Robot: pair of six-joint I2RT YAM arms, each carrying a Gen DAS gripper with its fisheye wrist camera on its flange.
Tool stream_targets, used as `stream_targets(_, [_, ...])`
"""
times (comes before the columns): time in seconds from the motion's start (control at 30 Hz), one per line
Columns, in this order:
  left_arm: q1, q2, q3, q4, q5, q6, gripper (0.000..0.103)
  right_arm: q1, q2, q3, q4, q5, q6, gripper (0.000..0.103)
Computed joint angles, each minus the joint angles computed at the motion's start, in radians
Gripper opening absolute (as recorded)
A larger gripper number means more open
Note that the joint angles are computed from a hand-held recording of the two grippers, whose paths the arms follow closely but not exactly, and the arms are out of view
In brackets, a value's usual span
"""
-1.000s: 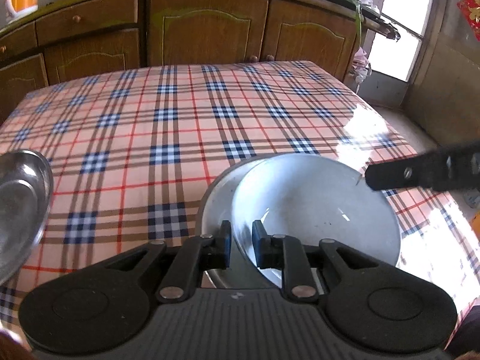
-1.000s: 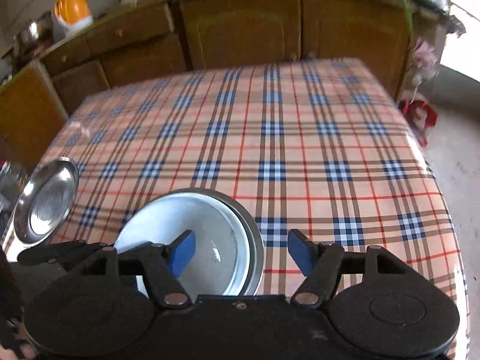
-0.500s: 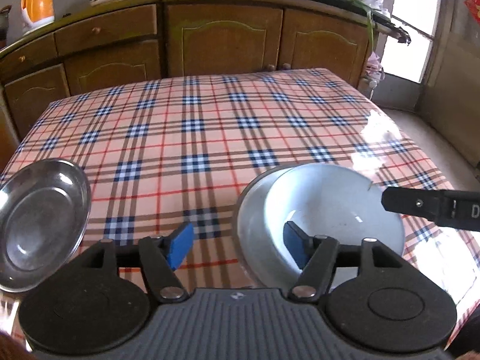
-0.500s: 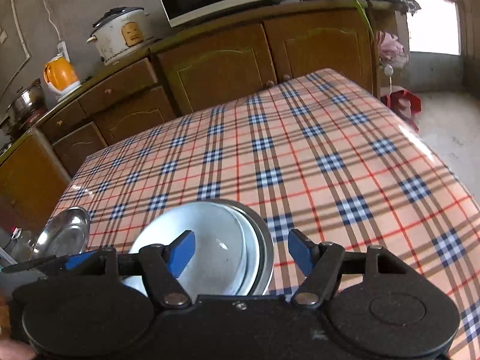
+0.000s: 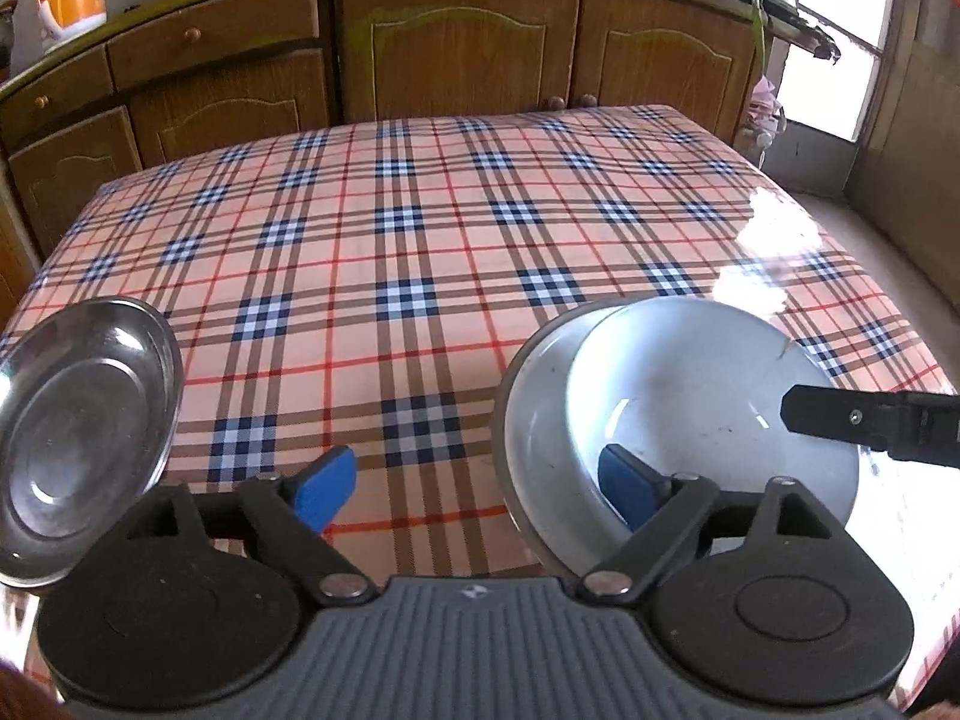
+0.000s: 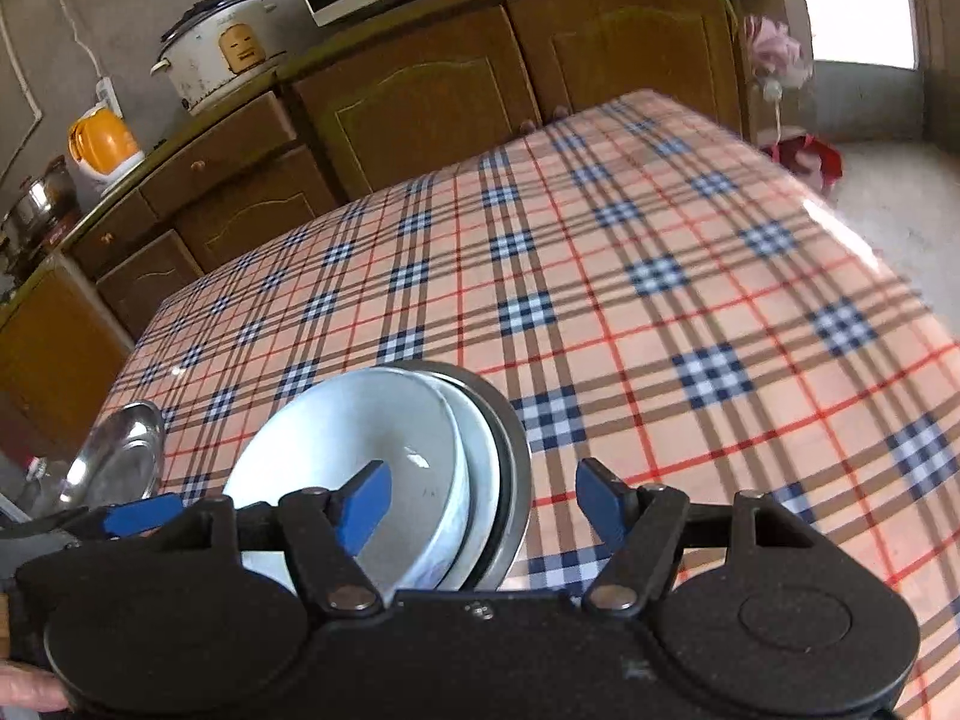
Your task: Organize plates and bowls
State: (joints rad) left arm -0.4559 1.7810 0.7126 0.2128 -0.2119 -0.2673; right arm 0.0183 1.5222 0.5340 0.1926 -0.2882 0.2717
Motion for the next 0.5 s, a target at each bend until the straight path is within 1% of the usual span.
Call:
stream_targets(0.17, [0.021,0.048,0.039,-0.007,0.034,0.018,0.091,-0.012,0.069,0.025,0.019,-0.016,-0.002,0.081])
stream_targets(0.3, [0.033,0.087,0.067,-0.003,0.074,0.036,0.092,-0.027,0.126,0.04,0.044,-0.06,0.001,0.081])
stream_targets(0.5, [0.045,0.136,0.104,0.019,0.128,0.069,0.095,-0.027,0.213,0.08,0.058,-0.095,0.001,0.082])
